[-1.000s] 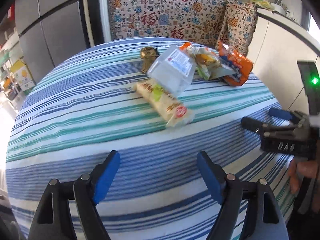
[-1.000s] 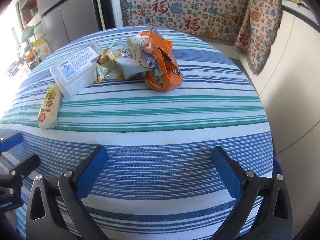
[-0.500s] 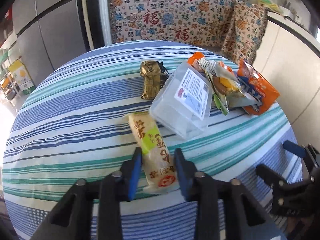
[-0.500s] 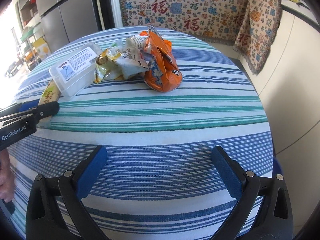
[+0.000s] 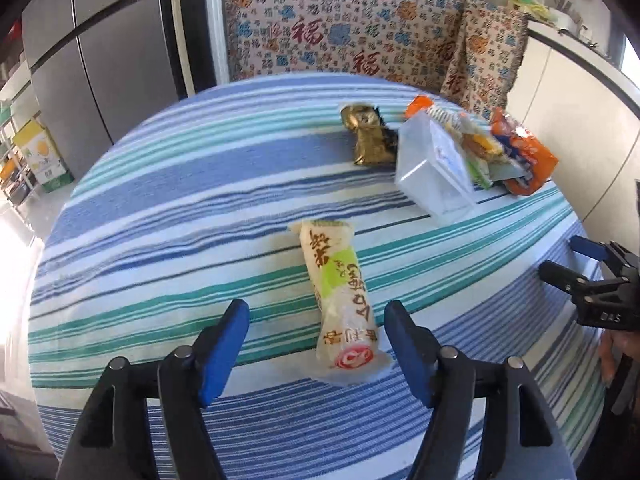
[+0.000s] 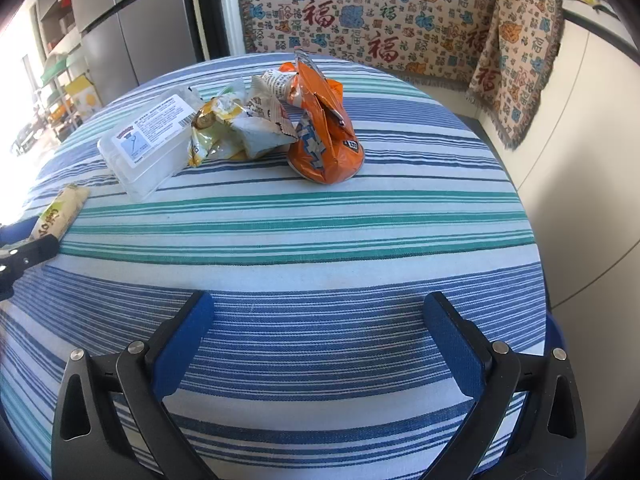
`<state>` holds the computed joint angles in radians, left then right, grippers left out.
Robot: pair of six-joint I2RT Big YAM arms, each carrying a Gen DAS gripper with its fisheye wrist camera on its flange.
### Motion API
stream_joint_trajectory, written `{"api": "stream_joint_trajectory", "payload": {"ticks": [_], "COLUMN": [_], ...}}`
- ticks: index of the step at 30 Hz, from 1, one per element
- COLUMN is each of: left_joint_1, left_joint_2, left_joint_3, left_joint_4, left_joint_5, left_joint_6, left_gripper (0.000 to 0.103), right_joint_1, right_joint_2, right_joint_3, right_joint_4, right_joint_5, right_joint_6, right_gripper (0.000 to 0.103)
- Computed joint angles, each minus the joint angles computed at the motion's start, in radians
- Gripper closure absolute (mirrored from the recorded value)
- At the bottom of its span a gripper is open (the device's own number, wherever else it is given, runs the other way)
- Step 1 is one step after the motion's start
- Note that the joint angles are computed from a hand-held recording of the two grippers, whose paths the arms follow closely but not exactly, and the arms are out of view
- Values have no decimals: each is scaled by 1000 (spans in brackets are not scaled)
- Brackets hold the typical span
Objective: Collect trash
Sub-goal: 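Grasp the orange chip bag with the right gripper and lift it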
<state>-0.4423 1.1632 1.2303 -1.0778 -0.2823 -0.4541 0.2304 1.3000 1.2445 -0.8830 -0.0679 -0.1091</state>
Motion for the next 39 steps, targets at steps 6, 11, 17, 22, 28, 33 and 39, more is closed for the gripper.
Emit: {"api": "stream_joint_trajectory", "payload": {"ticks": [6, 11, 17, 22, 28, 33, 39], "left_joint_1": [-7, -6, -4, 0, -2, -4, -4], "left_joint_2": [12, 9, 11, 13, 16, 16, 14], "left_joint_3": [-9, -14, -14, -14, -11, -10, -11], "left_joint_4": [24, 26, 29, 32, 32, 29, 30], "left_joint_5": [-65, -61, -58, -54, -56, -59, -55], "left_joint_6": [0, -2, -3, 0, -3, -5, -5], "left_gripper": [12, 11, 11, 11, 11, 10, 11], "right_joint_1": [-10, -24, -57, -57, -59, -13, 62], "right_joint_2": [1, 39, 193, 241, 161, -1, -99], "right_joint_3": [2, 51, 213, 255, 169, 12, -88], "right_joint_4": [-1, -47, -54, 13, 11, 5, 38], "right_joint_5": [-8, -25, -46, -109, -127, -83, -63], "right_joint_6": [-5, -45, -54, -104, -132, -58, -56], "right_gripper": [0, 0, 8, 33, 46, 46, 45]}}
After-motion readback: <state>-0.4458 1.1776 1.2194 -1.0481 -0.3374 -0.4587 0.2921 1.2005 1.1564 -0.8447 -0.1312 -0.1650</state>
